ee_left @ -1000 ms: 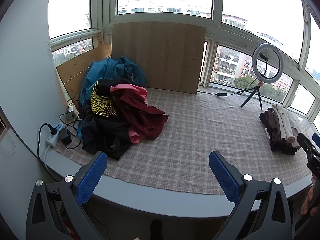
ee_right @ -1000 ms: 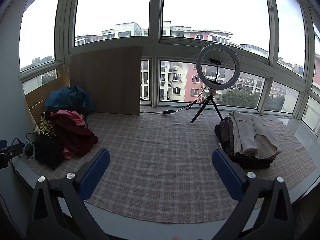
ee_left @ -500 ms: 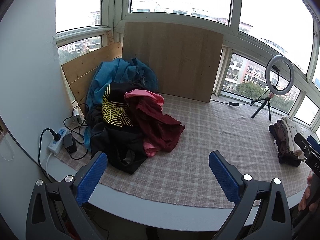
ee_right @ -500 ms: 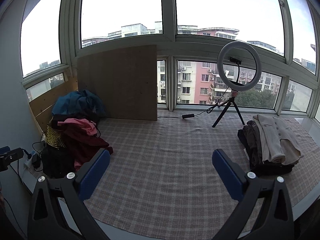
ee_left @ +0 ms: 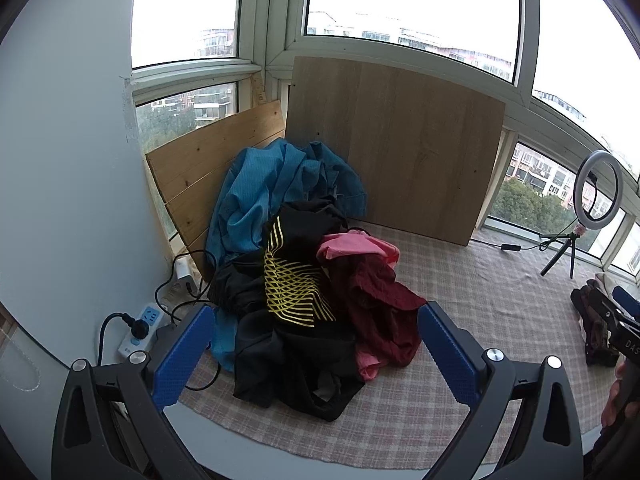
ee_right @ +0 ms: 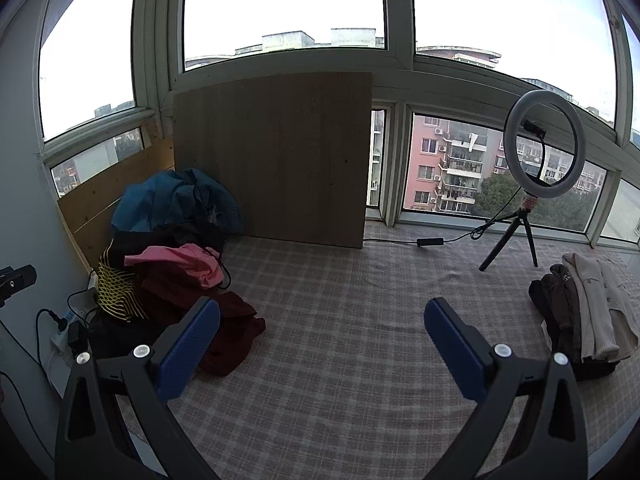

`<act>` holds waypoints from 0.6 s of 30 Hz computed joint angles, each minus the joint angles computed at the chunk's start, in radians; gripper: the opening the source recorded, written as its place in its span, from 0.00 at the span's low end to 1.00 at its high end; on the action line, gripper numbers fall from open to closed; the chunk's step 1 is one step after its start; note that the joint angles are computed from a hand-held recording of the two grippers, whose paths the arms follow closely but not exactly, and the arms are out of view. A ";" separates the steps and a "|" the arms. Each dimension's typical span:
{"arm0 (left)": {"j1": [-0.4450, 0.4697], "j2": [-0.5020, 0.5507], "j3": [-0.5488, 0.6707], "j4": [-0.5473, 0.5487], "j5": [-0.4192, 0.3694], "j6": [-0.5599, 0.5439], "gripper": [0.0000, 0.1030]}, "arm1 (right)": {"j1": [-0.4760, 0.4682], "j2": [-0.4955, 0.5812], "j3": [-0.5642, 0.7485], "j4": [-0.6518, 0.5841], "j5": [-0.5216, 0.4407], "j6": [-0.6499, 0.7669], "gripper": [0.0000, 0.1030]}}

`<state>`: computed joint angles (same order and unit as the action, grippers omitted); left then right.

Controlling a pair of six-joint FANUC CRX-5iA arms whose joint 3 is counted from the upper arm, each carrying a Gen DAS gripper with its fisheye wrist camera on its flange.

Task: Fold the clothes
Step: 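Move both tools toward the clothes heap by the wooden board, then grasp the black yellow-striped garment with the right tool and lift it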

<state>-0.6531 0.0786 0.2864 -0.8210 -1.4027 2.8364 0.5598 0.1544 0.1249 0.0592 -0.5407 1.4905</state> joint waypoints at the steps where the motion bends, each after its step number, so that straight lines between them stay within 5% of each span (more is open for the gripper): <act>1: 0.008 -0.007 -0.006 -0.001 0.009 -0.006 0.99 | 0.010 0.005 0.000 0.023 0.009 -0.017 1.00; 8: 0.062 -0.045 -0.042 0.015 0.060 -0.037 0.99 | 0.056 0.050 0.050 0.082 0.021 -0.056 1.00; 18: 0.080 -0.056 -0.044 -0.025 0.014 -0.034 0.99 | 0.083 0.143 0.221 -0.056 -0.039 0.113 1.00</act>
